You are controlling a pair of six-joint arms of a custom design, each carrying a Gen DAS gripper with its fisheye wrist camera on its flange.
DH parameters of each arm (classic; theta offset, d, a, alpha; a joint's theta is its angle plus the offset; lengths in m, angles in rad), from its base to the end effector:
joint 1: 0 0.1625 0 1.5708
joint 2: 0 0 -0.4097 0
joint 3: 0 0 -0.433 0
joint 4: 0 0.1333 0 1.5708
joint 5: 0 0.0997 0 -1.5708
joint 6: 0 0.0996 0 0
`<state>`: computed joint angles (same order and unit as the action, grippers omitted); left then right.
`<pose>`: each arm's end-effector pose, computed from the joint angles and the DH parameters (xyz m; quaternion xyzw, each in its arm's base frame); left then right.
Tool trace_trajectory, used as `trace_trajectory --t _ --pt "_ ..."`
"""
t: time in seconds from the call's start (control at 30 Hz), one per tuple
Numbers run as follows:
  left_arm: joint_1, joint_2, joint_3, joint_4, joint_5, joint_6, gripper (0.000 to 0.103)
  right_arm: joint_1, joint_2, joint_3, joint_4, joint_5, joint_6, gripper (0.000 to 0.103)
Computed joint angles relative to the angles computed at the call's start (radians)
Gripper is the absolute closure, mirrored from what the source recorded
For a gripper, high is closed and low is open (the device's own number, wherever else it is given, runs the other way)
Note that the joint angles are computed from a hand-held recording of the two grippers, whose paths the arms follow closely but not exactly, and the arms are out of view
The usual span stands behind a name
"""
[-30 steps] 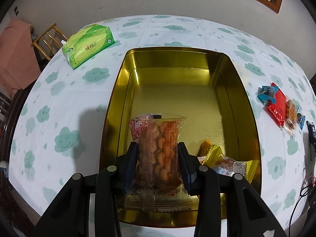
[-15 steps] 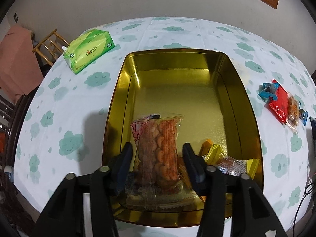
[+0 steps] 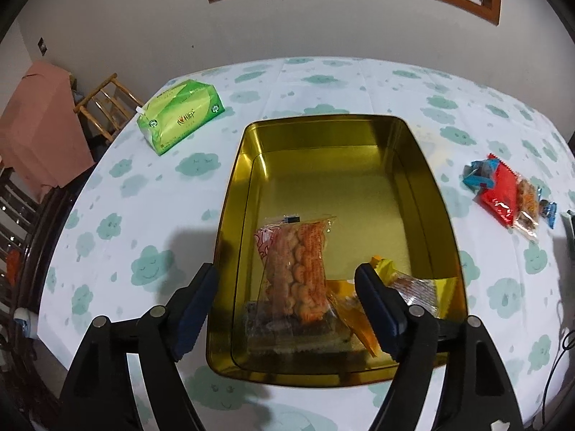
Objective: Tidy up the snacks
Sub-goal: 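Carry the twisted-dough bag into the tin and open the left tool, then carry the blue soda-cracker pack into the tin and open the right tool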
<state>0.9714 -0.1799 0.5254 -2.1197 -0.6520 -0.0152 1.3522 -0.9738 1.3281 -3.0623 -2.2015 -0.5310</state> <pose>-0.3438 -0.8798 0.0501 0.2137 0.8669 -0.2202 0.3929 -0.0901 -0.7496 0.4078 -0.0403 -0.8173 0.3807 0.4306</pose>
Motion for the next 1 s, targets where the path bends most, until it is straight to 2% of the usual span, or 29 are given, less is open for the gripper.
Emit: trace_trajectory --t 0.17,0.43,1.0 --pt "-0.016 -0.045 0.100 -0.096 0.026 0.033 0.025 0.016 -0.020 0.027 -0.012 0.012 0.015 0.053" --pt "-0.023 -0.122 0.220 -0.164 0.003 -0.002 0.023 0.063 -0.031 0.044 0.028 0.065 0.041 0.053" --pt "-0.009 -0.273 0.424 -0.219 0.012 -0.127 0.020 0.207 0.127 -0.057 0.226 0.181 -0.037 0.053"
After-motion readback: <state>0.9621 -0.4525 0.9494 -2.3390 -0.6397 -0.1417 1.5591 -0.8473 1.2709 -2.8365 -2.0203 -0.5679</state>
